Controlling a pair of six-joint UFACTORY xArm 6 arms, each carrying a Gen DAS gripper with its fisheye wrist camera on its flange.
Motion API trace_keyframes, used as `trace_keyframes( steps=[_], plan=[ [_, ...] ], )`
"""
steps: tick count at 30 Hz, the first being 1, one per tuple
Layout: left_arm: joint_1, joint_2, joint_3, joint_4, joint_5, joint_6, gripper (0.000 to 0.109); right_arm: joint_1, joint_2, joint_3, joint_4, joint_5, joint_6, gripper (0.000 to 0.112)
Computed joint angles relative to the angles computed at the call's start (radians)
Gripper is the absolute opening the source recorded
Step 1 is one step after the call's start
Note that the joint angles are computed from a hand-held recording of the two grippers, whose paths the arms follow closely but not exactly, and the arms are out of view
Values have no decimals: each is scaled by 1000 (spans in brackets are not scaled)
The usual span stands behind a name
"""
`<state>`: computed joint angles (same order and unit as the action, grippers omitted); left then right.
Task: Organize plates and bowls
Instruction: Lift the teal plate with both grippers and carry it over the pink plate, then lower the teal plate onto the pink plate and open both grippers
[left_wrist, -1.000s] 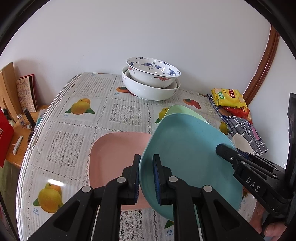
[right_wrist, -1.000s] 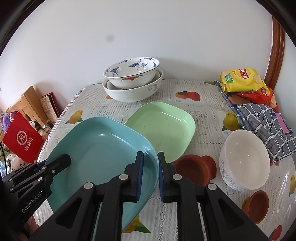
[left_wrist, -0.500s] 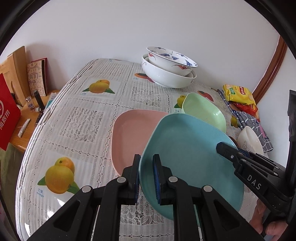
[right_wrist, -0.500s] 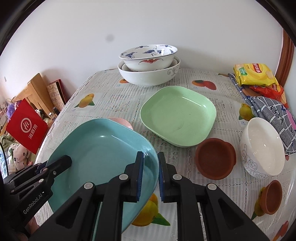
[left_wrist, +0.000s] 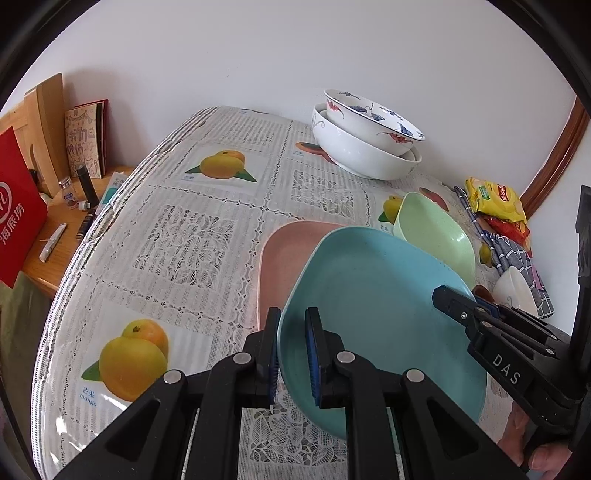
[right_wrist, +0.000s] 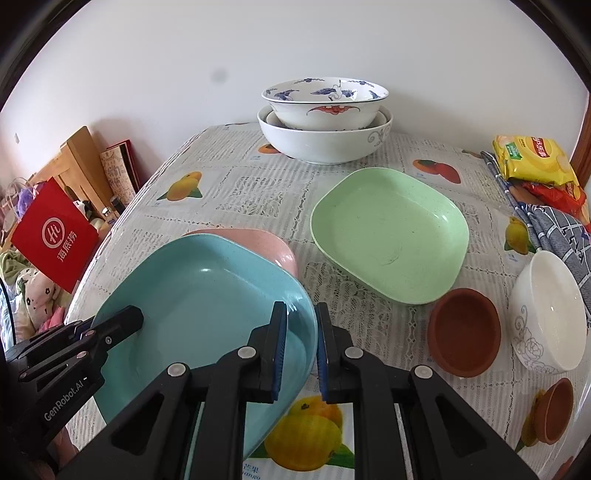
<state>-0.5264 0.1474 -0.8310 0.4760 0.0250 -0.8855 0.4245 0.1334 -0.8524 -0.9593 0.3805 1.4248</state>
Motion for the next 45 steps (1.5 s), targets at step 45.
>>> trace_keyframes(
  steps=[45],
  plan=[
    [-17, 40, -27, -154, -10, 96, 41, -86, 124, -120, -25, -120, -112, 48]
  ],
)
